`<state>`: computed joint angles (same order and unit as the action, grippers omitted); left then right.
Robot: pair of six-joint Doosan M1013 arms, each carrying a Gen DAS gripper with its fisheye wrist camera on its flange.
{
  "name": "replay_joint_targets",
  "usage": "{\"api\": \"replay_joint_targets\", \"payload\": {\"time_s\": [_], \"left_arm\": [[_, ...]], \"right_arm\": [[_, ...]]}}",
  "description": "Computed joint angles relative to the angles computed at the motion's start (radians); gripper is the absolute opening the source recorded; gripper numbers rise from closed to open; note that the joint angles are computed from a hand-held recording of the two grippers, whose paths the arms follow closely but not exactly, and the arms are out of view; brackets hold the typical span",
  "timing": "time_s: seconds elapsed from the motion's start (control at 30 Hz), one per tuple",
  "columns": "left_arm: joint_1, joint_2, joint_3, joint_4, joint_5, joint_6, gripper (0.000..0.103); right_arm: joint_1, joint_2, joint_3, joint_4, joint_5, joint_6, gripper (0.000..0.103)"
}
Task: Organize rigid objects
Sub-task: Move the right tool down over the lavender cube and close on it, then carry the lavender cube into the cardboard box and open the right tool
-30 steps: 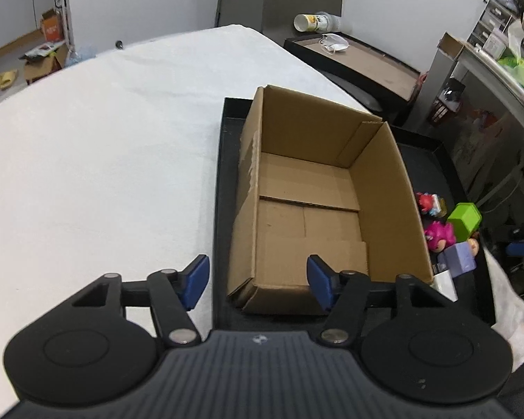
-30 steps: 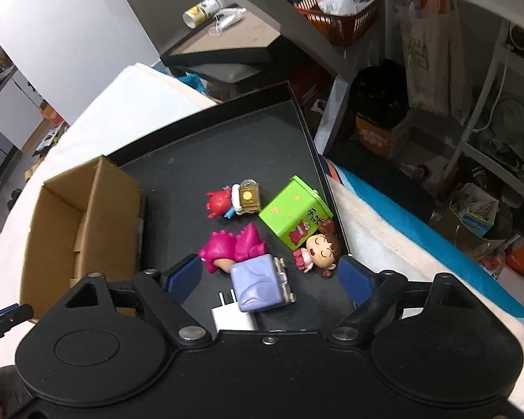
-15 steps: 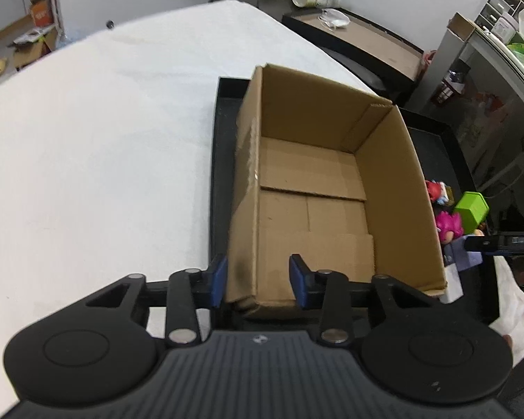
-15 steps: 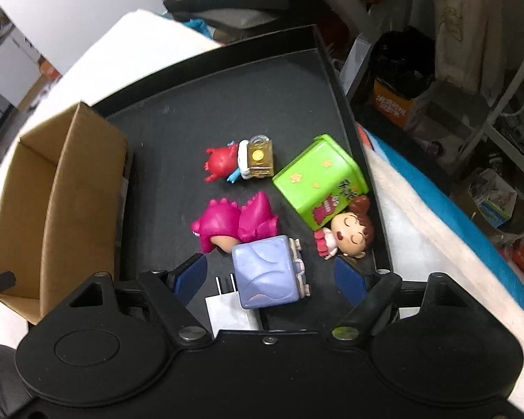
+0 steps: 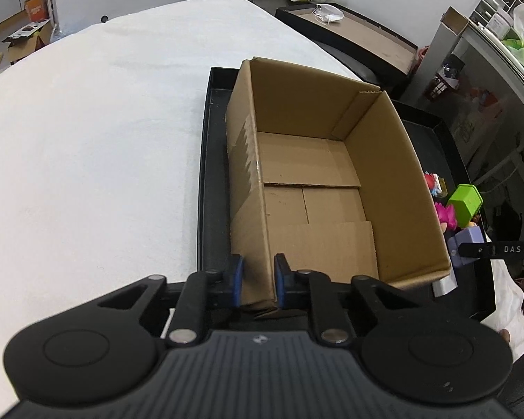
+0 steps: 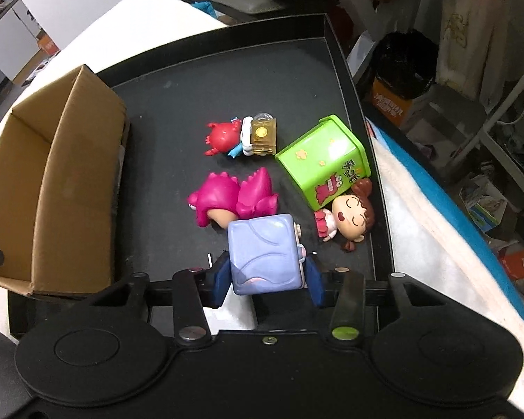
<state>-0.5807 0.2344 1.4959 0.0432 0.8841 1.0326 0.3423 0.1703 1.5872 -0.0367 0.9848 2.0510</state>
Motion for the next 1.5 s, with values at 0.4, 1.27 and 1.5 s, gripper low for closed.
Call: {"api": "replay_joint_targets", "payload": {"time_s": [0.4,1.27,1.5], "left_arm": [[-0.001,-0.012,0.024,0.000,-0.042,0.005,0.017],[0.019,-0.025,0.049,-0.057,-0.083,0.070,0.017],[0.021,-0.026,0.050,-0.062,-0.085,0.080,0.017]], "right_arm": [[0.032,-0.029,0.011,-0.103,-0.015,0.074,0.043],[0.114,0.013,-0.153,-0.171,0.025,0.038,0.043],[0.142,0.043,-0.202,-0.196,0.040,0.027,0.043]]}}
